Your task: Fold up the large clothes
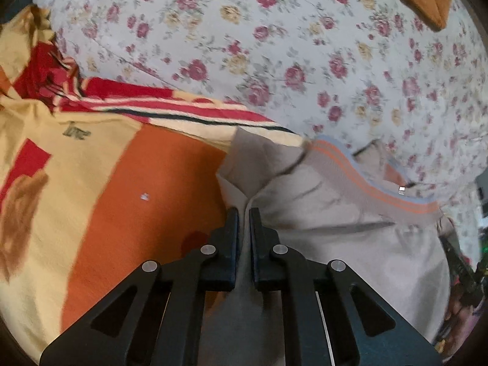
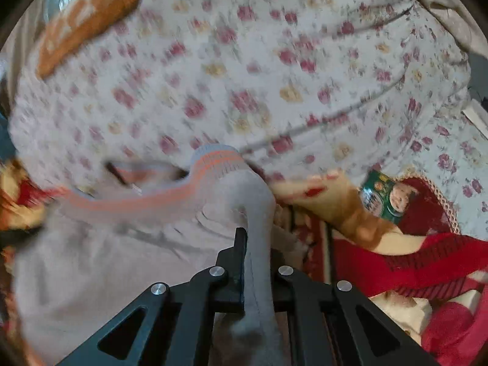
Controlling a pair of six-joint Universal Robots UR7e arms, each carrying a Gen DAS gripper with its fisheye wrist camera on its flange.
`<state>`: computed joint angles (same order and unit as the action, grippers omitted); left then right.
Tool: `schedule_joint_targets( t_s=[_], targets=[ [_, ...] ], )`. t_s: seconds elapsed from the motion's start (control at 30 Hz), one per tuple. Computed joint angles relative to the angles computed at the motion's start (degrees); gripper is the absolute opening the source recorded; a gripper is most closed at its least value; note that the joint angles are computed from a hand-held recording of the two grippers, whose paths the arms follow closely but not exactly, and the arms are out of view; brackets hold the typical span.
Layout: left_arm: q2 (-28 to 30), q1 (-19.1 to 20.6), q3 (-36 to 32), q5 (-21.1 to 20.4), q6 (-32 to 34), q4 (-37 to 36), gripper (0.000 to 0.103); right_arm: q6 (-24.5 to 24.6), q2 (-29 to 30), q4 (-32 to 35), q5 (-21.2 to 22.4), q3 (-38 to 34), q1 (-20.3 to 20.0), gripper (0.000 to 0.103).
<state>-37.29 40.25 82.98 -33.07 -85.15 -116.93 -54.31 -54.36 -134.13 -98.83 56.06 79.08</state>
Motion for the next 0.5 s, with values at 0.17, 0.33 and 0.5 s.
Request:
schedule_joint_targets(
  t_s=[0.17,0.33,0.5],
  targets=[
    [-1.6,-0.9,1.3,0.7,-3.4,1.4,0.006,0.5,-1.3,-0.8,-3.1,1.8,0.4,0.036],
    [-3.3,-3.9,3.0,-0.1,-0.6,-0.8,0.011,2.6,-10.9,4.2,2.3,8.2,0.3,0.041],
    [-0.8,-5.3,1.2,-3.7,1.4,1.2,0.054,1.8,-15.1,15.2,1.2,13.4,-0.4,0.041]
  ],
)
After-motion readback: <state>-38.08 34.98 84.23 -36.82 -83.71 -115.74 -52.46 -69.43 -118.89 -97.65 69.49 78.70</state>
